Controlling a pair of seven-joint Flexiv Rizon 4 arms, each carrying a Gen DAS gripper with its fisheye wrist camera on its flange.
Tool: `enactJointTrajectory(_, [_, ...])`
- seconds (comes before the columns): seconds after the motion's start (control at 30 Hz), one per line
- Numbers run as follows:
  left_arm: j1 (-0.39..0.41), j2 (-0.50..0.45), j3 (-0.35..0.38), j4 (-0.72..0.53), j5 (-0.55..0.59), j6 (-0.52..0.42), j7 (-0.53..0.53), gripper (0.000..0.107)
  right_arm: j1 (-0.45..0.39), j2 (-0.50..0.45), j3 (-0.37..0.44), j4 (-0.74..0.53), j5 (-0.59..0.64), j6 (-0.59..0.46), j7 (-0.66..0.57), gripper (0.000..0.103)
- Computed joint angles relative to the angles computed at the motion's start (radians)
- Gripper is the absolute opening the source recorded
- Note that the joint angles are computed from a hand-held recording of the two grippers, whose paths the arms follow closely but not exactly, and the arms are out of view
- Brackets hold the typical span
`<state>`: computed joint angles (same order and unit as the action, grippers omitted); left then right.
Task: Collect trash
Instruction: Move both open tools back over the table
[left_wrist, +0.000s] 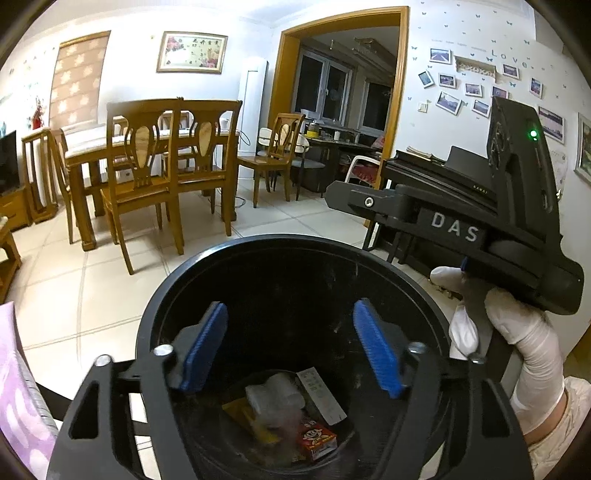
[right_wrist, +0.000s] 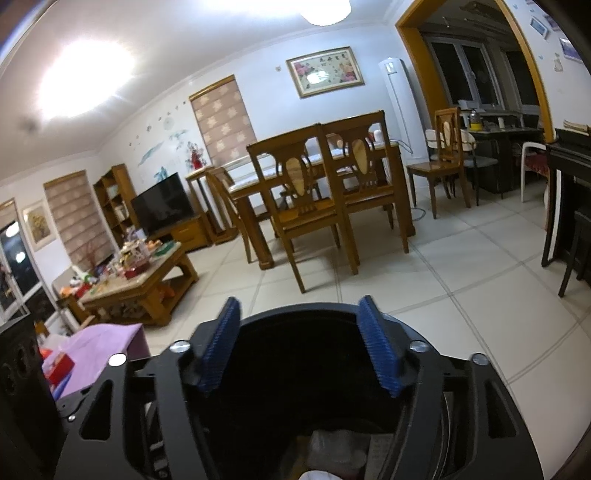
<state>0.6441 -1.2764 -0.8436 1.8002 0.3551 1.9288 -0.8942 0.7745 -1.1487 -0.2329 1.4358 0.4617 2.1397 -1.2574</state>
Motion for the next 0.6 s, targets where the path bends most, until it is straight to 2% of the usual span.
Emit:
enactJointTrajectory(0.1, [0.000, -0.006, -0.002, 0.001, 0.013, 0.015, 0.000, 0.081, -0.005, 0.007, 0.014, 0.009, 0.000, 0.017, 0.000, 0.083])
enactJointTrajectory(0.13, [-0.001, -0.005, 0.000, 0.000, 0.014, 0.017, -0.002, 0.088, -0.012, 0.008, 0.022, 0.009, -0.006, 0.020, 0.001, 0.085])
enactJointTrajectory(0.17, [-0.004, -0.004, 0.004, -0.001, 0.016, 0.024, -0.005, 0.091, -0.024, 0.006, 0.036, 0.003, -0.020, 0.024, 0.006, 0.089])
enactJointTrajectory(0.3, [0.000, -0.006, 0.002, -0.004, 0.028, 0.019, -0.012, 0.091, -0.043, 0.014, 0.066, 0.016, -0.044, 0.040, 0.011, 0.097])
enactJointTrajectory(0.5, [0.008, -0.010, -0.005, -0.004, 0.023, 0.004, -0.014, 0.092, -0.071, 0.015, 0.090, 0.011, -0.079, 0.032, 0.031, 0.098])
enactJointTrajectory(0.53, [0.013, -0.013, -0.010, -0.003, 0.022, 0.001, -0.013, 0.096, -0.067, 0.016, 0.087, 0.014, -0.074, 0.030, 0.033, 0.098])
enactJointTrajectory(0.6, [0.020, -0.019, -0.017, -0.002, 0.022, 0.004, -0.010, 0.098, -0.070, 0.017, 0.090, 0.017, -0.081, 0.026, 0.041, 0.098])
